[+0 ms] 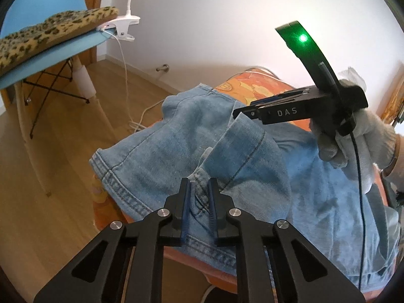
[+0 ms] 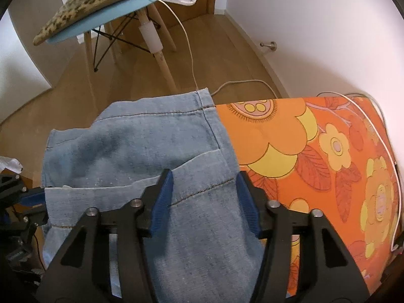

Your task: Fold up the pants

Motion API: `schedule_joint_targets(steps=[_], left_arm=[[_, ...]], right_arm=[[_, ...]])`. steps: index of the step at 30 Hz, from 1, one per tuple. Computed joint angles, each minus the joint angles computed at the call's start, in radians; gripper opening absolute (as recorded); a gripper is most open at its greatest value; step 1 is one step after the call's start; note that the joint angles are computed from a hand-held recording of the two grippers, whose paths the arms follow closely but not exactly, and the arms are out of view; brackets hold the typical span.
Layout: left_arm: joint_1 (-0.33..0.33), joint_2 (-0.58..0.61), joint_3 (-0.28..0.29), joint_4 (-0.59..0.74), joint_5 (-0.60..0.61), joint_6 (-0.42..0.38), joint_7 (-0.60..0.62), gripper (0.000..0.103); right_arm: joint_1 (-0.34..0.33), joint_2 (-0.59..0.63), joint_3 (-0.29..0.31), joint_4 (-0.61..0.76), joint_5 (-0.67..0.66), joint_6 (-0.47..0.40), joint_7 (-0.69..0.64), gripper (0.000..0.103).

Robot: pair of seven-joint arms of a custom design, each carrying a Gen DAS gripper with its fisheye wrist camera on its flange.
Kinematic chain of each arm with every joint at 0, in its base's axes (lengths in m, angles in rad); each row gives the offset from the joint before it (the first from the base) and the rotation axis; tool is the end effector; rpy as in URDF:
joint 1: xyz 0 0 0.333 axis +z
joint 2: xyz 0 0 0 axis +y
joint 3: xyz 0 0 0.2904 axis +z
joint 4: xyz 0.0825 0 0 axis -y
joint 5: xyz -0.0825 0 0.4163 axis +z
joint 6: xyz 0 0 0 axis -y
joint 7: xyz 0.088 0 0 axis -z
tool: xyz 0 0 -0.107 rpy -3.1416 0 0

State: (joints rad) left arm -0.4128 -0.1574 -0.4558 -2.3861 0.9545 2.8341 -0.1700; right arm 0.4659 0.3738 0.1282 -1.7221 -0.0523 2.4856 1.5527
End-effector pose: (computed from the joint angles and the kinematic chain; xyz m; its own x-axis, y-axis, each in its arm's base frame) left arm 0.3143 -0.4373 0.3769 -0.0979 -0.9492 0.2991 -0.7633 -0.1213 -0.6346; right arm 0.5897 0.3889 0.3723 0.5876 -0.8091 0.0056 -0.7462 -0.5445 -0.3830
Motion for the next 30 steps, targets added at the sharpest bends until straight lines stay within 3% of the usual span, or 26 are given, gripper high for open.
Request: schedule_joint_targets(steps=[3, 4, 7, 14, 16, 18, 19, 21, 23, 28, 30], left_arm=[[0.005, -0.006, 0.003, -0.010, 0.005, 0.022, -0.014, 0.011], [0.008, -0.010, 0.003, -0.016, 0.004, 0.034, -0.021, 0.010], [0.019, -0.036, -0.006, -0.037, 0.003, 0.051, -0.050, 0.000], [0.057, -0.075, -0.047, -0.064, 0.022, 0.062, -0.070, 0.000], [0.038, -0.061, -0.017, -0.069, -0.060, 0.090, 0.008, 0.011], [0.063, -0.062, -0.025, -0.077, -0.059, 0.128, -0.011, 0.021], [0.066, -0.061, -0.023, -0.080, -0.077, 0.144, -0.004, 0.038], [0.090, -0.058, -0.032, -0.085, -0.099, 0.185, -0.017, 0.055], [0.132, -0.048, -0.062, -0.076, -0.074, 0.220, -0.043, 0.055], [0.089, 0.005, -0.041, -0.028, -0.153, 0.137, 0.071, 0.055], [0.087, 0.012, -0.040, -0.017, -0.121, 0.125, 0.036, 0.055]], right_arm=[[0.003, -0.021, -0.001, -0.031, -0.014, 0.028, -0.004, 0.021], [0.002, -0.029, 0.001, -0.041, -0.014, 0.037, -0.011, 0.020], [0.015, -0.064, -0.009, -0.081, -0.057, 0.080, 0.008, 0.017], [-0.020, -0.168, 0.012, -0.185, 0.017, 0.199, 0.005, 0.016], [-0.031, -0.198, 0.021, -0.214, 0.053, 0.219, -0.020, 0.016], [-0.038, -0.240, 0.025, -0.255, 0.077, 0.235, -0.046, 0.016], [-0.032, -0.244, 0.023, -0.260, 0.066, 0.238, -0.036, 0.016], [-0.031, -0.269, 0.022, -0.288, 0.065, 0.231, -0.038, 0.016], [-0.029, -0.291, 0.017, -0.318, 0.040, 0.222, -0.033, 0.016], [-0.037, -0.349, 0.013, -0.398, 0.032, 0.211, -0.031, 0.016], [-0.043, -0.370, 0.009, -0.426, 0.038, 0.214, -0.027, 0.016]])
